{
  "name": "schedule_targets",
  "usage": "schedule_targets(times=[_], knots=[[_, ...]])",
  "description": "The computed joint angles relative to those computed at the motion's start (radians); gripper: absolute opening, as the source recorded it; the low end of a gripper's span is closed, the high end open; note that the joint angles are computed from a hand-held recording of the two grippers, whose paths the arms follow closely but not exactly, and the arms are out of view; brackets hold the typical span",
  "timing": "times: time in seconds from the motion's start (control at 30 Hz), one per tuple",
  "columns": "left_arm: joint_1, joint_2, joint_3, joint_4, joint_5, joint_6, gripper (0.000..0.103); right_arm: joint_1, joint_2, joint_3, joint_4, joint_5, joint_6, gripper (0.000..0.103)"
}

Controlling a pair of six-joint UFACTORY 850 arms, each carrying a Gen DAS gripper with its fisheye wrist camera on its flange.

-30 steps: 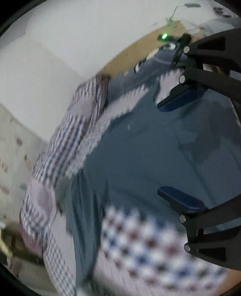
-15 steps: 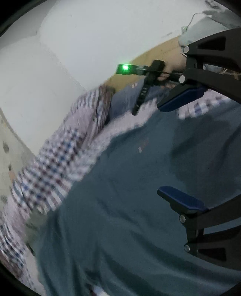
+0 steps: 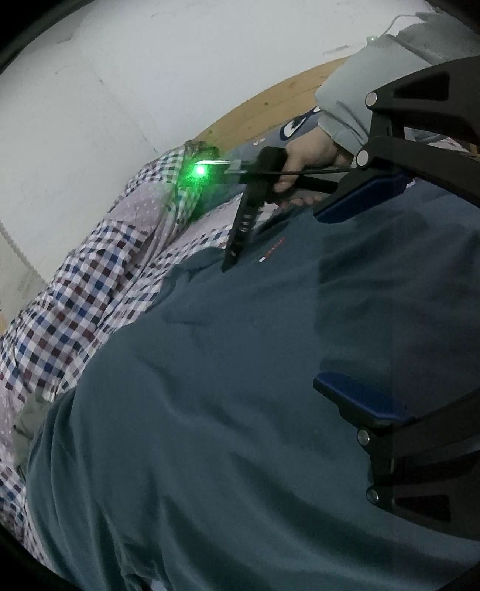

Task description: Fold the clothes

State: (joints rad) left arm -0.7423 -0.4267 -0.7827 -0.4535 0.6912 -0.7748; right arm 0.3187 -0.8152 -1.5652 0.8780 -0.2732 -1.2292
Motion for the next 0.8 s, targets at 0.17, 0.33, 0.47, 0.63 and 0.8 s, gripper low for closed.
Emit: schedule_targets(times=[0.17, 0.33, 0.47, 0.63, 0.8], knots=[[0.009, -0.005, -0.007, 0.020, -0.016, 0.011, 0.086, -0.003, 0.031, 0.045, 0.042, -0.183, -0.225, 0.058], [0.010, -0.012, -0.023, 0.016, -0.029, 0.038, 0.086, -0.052, 0.040, -0.001, -0.075, -0.420, -0.246, 0.057], [0.006, -0.017, -0.023, 0.003, -0.024, 0.063, 0.086, -0.126, 0.021, -0.084, -0.041, -0.448, -0.209, 0.058], [-0.004, -0.026, -0.029, -0.044, -0.036, 0.130, 0.086, -0.175, -0.048, -0.204, -0.119, -0.354, -0.007, 0.058], [-0.008, -0.035, -0.040, -0.076, -0.044, 0.178, 0.086, -0.172, -0.148, -0.314, -0.221, -0.383, 0.075, 0.041]])
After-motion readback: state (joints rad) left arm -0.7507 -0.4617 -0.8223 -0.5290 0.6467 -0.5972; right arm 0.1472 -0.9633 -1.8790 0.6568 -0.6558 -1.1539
